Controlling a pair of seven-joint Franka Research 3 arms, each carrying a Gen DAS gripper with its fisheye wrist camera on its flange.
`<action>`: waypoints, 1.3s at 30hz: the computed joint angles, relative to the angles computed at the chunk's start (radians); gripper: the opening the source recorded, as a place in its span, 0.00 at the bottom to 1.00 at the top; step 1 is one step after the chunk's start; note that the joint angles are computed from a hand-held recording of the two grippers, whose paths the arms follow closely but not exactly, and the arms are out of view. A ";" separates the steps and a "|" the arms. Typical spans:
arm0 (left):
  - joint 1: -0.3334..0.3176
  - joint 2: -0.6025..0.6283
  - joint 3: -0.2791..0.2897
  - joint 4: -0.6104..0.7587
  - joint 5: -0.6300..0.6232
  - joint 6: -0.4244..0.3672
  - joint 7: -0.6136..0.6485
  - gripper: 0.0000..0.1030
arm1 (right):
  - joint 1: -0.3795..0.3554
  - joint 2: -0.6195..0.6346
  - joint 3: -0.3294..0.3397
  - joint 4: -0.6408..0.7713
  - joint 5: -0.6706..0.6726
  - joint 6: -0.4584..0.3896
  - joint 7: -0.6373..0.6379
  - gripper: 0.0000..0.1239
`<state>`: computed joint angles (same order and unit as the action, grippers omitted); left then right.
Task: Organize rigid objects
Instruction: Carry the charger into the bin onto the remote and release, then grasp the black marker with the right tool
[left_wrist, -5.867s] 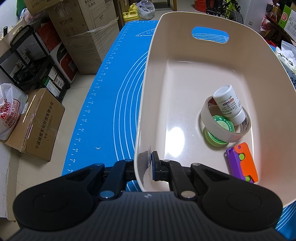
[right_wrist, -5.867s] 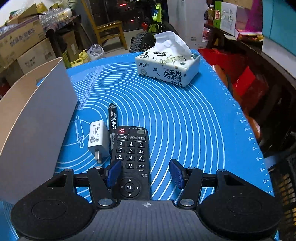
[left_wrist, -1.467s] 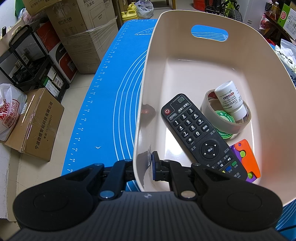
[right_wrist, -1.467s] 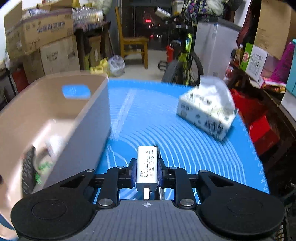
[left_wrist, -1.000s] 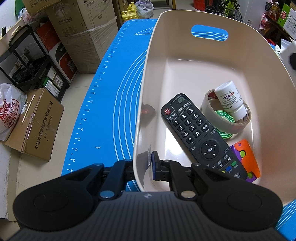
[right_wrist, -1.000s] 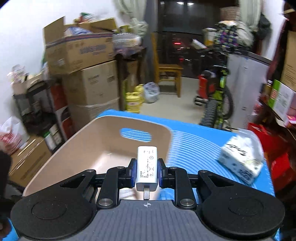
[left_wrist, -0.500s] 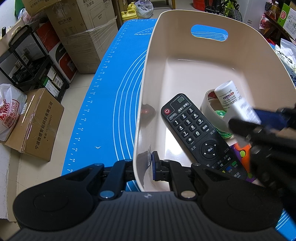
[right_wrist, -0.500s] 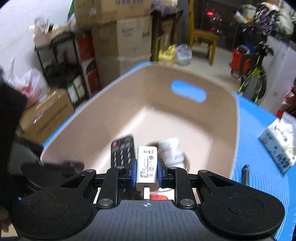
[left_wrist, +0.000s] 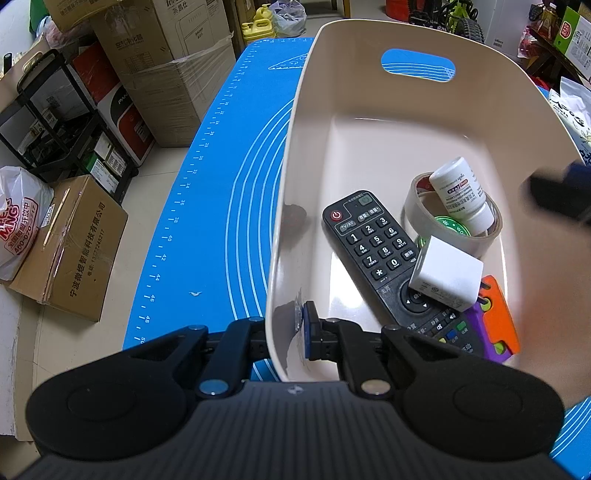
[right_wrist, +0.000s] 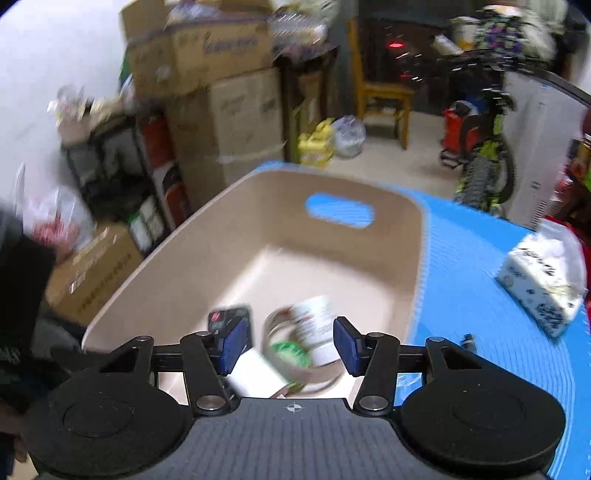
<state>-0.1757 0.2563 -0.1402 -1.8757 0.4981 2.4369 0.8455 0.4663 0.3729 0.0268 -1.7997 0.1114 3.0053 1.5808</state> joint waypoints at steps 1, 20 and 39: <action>0.000 0.000 0.000 0.000 0.000 0.000 0.000 0.10 | -0.018 -0.012 0.010 -0.016 0.022 0.026 0.000 0.52; -0.001 0.002 0.000 0.001 -0.001 0.000 -0.001 0.11 | 0.133 0.053 -0.370 -0.093 -0.302 0.018 0.430 0.50; 0.000 0.001 0.001 0.001 -0.001 -0.001 0.000 0.11 | 0.024 0.122 -0.242 -0.028 -0.301 -0.062 0.416 0.21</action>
